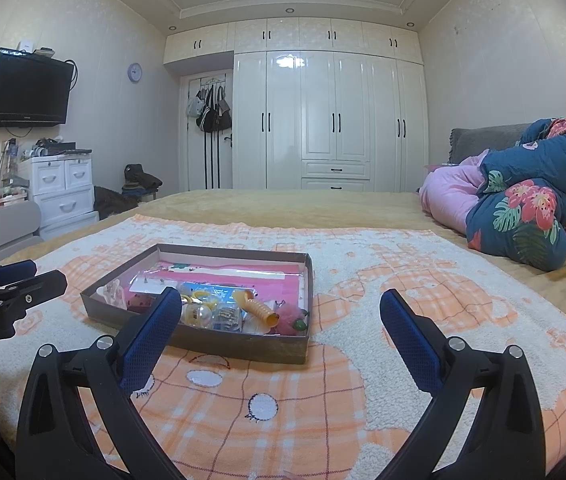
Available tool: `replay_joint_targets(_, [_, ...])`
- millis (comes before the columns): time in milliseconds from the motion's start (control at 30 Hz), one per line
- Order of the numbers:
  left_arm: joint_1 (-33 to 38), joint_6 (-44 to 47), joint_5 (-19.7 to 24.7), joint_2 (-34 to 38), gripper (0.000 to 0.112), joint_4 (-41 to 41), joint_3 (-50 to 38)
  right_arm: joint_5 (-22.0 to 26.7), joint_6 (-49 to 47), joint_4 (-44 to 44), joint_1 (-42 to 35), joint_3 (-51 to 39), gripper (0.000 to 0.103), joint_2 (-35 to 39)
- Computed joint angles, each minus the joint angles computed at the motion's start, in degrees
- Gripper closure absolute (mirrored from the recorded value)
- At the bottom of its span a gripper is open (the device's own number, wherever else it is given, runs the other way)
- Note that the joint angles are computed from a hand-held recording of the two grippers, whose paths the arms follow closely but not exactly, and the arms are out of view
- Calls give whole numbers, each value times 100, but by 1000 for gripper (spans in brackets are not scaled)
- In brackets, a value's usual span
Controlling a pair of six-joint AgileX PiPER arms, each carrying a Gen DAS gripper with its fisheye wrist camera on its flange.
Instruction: Organize jewelry
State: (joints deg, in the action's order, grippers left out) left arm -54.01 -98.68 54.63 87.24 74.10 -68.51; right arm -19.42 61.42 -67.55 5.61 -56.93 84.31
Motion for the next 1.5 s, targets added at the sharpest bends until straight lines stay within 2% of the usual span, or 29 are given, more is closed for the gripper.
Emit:
replay_joint_targets(1033, [15, -26, 16, -12, 20, 2, 39, 23, -176, 165, 26, 33, 6, -5])
replay_joint_targets(1267, [131, -130, -103, -30, 20, -201, 64, 29, -272, 258, 5, 59, 6, -3])
replay_joint_targets(1367, [174, -108, -66, -29, 20, -318, 50, 73, -198, 203, -5, 15, 6, 38])
replay_joint_targets(1500, [438, -54, -75, -79, 20, -596, 64, 231, 556, -400, -102, -272, 6, 258])
